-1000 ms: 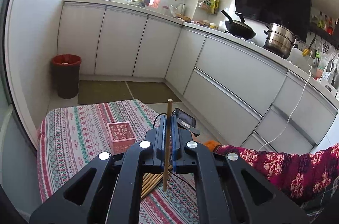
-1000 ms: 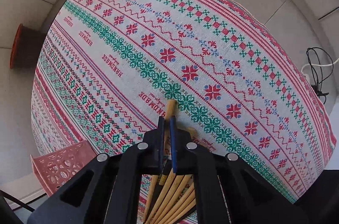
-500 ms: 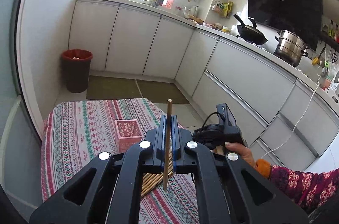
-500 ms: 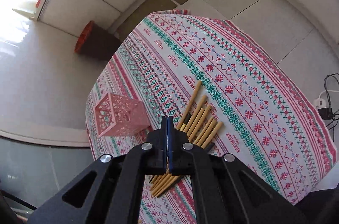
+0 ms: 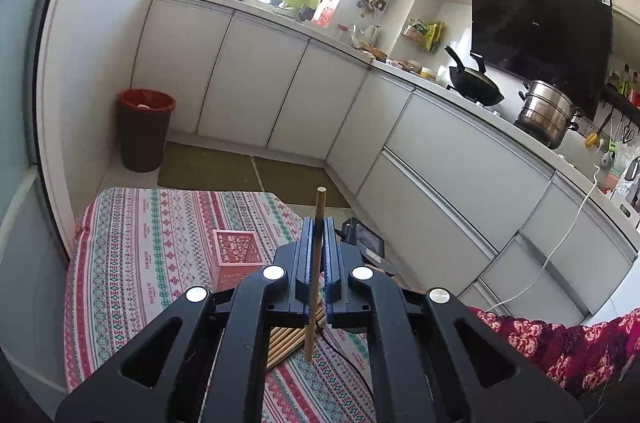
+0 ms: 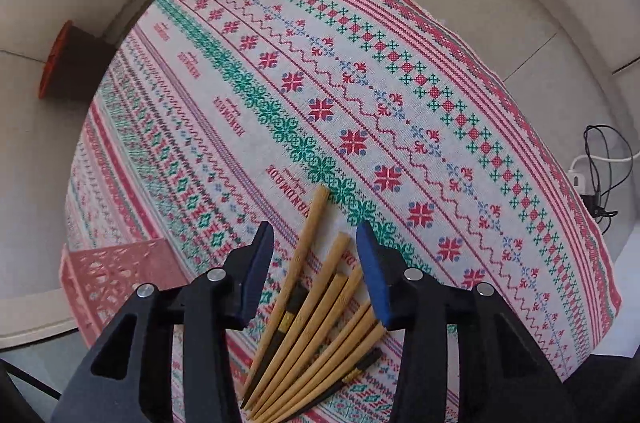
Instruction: Organize utensils
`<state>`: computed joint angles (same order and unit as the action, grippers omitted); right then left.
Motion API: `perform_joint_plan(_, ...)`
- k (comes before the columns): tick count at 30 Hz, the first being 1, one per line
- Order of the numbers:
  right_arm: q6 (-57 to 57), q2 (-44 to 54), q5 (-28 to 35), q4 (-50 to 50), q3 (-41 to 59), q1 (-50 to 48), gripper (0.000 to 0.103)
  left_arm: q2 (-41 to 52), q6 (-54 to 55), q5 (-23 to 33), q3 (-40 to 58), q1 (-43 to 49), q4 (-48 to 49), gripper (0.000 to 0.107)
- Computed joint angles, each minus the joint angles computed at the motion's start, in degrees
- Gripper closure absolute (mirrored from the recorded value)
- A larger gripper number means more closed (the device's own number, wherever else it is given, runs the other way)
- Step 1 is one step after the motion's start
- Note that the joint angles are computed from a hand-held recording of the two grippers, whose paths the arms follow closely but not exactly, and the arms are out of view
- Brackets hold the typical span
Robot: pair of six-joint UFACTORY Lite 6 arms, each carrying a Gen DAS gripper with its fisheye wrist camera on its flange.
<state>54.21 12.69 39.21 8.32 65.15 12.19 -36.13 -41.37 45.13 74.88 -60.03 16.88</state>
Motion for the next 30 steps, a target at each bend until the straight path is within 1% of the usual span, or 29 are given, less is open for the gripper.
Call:
perform_joint_plan(2,1.6,5.8,1.4,-1.2,3.9,0.3,0.062,-0.5,2.6,-0.8,-0.4,1.7,-3.0,0.103)
perform_joint_plan(3,4.7,6.8,1.7,-4.4,5.3,1.4,0.071,-0.8,3.9,-1.1,-0.5,2.6,-4.4,0.103)
perform_joint_plan(4,5.6,8.6,2.1,-6.2,7.2,2.4,0.083,-0.8,5.2,-1.4,-0.6,3.5,-5.9,0.103)
perform_joint_plan(5,7.9,10.2,3.5,-8.7,9.0,3.6,0.09,-0.8,6.5,-1.6,-0.7,4.5,-7.3,0.103)
perform_joint_plan(7,11.6,9.9,1.6,-10.2,7.9,4.4,0.091,-0.7,7.2,-1.6,-0.5,5.2,-8.2,0.103)
perform_joint_plan(8,12.9,8.3,-0.9,-10.0,5.2,4.3,0.092,-0.6,7.0,-1.5,-0.3,5.1,-8.0,0.103)
perform_joint_plan(10,12.6,3.5,-6.1,-7.5,-1.4,3.4,0.092,-0.2,4.0,-0.5,0.4,2.7,-4.7,0.103)
perform_joint_plan(12,12.5,-4.5,-11.2,-6.2,-9.6,3.1,0.093,0.4,-0.5,1.0,1.5,-0.9,0.2,0.103)
perform_joint_plan(13,13.1,-9.2,-12.5,-6.9,-13.1,3.6,0.093,0.6,-2.5,1.7,2.0,-2.7,2.5,0.103)
perform_joint_plan(15,14.6,-18.8,-12.5,-9.0,-18.3,5.6,0.093,1.3,-9.4,4.5,3.2,-8.7,10.3,0.103)
perform_joint_plan(17,19.0,-28.9,-10.0,-13.7,-21.5,9.1,0.093,2.5,-14.1,7.0,4.8,-13.3,15.8,0.103)
perform_joint_plan(19,26.1,-36.5,-4.7,-21.2,-20.5,14.8,0.093,4.1,-17.7,9.4,6.3,-16.6,19.8,0.103)
perform_joint_plan(21,31.0,-41.3,1.0,-26.7,-17.6,20.8,0.094,5.0,-19.0,10.4,7.2,-17.8,21.3,0.103)
perform_joint_plan(23,33.2,-44.3,6.4,-30.3,-14.2,26.1,0.095,6.4,-19.5,10.9,8.7,-17.8,21.9,0.103)
perform_joint_plan(26,32.9,-44.1,12.1,-33.9,-7.2,30.3,0.095,8.7,-18.3,10.3,11.5,-15.5,20.5,0.103)
perform_joint_plan(27,35.7,-44.4,15.5,-36.8,-5.1,34.7,0.095,10.0,-17.2,10.1,13.0,-14.2,19.7,0.103)
perform_joint_plan(30,36.6,-42.5,23.7,-41.7,4.3,42.2,0.095,14.3,-13.3,9.0,18.0,-9.9,16.3,0.103)
